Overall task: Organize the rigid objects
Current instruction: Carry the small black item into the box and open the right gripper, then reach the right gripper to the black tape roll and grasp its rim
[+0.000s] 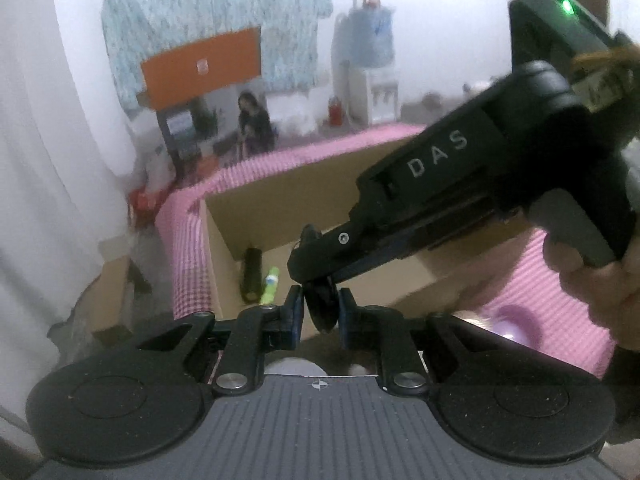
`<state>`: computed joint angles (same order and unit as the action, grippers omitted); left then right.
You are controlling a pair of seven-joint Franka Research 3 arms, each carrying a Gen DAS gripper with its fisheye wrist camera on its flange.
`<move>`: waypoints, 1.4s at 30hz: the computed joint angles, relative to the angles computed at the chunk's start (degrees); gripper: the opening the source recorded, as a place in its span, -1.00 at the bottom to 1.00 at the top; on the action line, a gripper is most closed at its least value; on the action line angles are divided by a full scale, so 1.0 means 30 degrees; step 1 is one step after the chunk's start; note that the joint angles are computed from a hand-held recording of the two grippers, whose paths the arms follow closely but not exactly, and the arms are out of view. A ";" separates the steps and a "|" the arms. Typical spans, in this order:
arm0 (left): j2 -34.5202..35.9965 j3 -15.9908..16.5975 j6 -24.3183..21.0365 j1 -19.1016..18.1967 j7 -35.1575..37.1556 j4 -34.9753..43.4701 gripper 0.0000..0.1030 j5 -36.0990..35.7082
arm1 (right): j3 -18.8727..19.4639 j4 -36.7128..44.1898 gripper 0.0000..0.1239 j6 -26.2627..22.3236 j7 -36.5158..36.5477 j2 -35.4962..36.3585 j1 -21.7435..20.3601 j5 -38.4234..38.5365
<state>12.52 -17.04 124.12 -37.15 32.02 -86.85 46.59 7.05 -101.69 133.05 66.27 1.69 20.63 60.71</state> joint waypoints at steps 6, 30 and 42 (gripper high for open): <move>0.2559 0.0488 -0.1964 0.0127 0.2663 0.3027 -0.68 -0.1718 | 0.0166 0.3736 -0.58 -0.2687 0.3860 0.3679 -0.0600 -0.1745; -0.1132 0.0288 0.1560 0.1626 -0.0295 -0.1098 0.39 -0.3523 | 0.1630 0.6080 -0.20 -0.3005 0.5680 0.5953 -0.2044 -0.2751; -0.4231 -0.1204 0.5520 0.2188 -0.4193 -0.5971 0.90 -0.1348 | -0.0511 -0.6919 -0.10 0.2230 -0.0791 -0.5225 -0.0651 0.1795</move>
<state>-0.17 -20.65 140.68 -30.58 19.44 -104.76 42.54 5.51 -122.45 139.74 63.90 -13.98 18.68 66.10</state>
